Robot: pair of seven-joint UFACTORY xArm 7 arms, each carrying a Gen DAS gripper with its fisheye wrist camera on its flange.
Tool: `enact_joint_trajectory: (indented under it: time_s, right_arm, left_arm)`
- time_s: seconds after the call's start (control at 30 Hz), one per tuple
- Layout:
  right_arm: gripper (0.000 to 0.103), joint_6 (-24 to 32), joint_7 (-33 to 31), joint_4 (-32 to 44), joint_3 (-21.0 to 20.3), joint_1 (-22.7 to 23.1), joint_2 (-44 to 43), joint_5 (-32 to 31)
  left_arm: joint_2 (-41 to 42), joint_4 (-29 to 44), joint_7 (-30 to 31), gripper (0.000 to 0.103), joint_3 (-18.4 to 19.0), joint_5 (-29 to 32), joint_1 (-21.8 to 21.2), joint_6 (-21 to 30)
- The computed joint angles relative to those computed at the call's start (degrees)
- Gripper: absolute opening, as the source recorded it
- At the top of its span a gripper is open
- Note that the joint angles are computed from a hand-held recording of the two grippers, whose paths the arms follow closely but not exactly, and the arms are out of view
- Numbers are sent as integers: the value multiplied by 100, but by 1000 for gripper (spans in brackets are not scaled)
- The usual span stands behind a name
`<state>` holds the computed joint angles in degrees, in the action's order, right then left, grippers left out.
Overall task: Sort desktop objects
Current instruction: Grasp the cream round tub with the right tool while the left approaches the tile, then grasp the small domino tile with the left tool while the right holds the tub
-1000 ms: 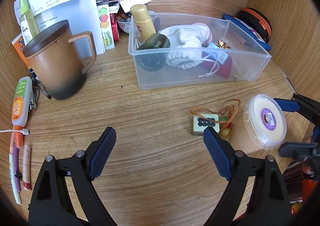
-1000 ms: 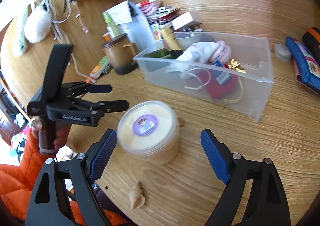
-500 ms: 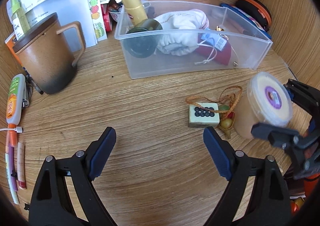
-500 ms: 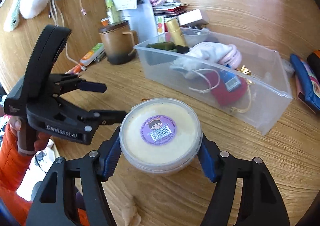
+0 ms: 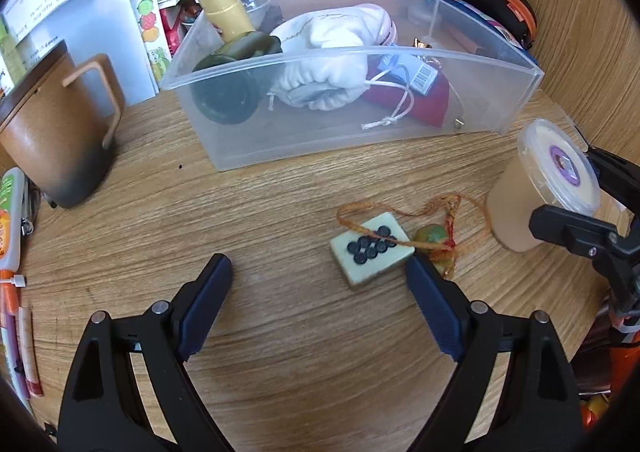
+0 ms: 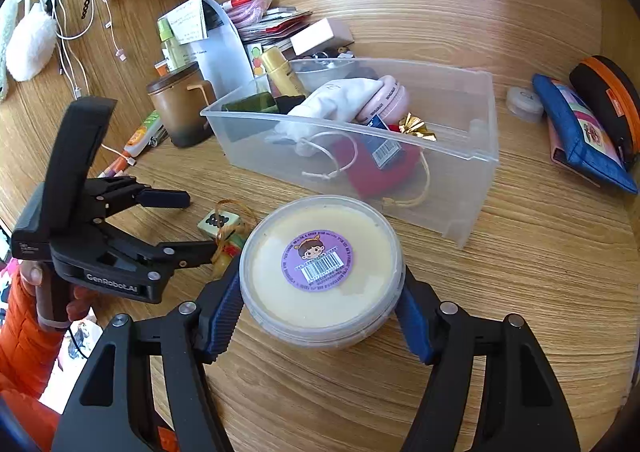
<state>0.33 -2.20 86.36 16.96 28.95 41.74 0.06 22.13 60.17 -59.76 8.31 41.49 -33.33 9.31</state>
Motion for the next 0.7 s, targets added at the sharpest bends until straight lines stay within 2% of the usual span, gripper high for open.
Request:
enact_joint_trajectory:
  time_s: [0.07,0.17,0.23,0.37,0.43,0.53,0.7]
  right_arm:
    - [65,-28,-15,-7,28,-22,6,-7]
    - [65,-54,-52,-6,81,-73,21,-21]
    - [65,-62,-75,-4,140,-121,34,-14]
    - [65,-76,-105,6,197,-180,60,0]
    - [65,-64,-99,37,186,-173,77,12]
    - [65,-48,-98,78,217,-205,106,37]
    - [65,-20,-49,129,236,-237,130,108]
  left_arm:
    - [34,47,-69,89,62,52,-51,-18]
    - [89,157,-188,77,200,251,-212,81]
    - [86,175,-163,64,138,289,-166,57]
    - [88,199,-279,52,166,460,-209,33]
    - [75,203,-336,38,162,519,-219,61]
    - [55,194,-359,29,102,555,-154,102]
    - [-23,113,-510,24,89,688,-97,105]
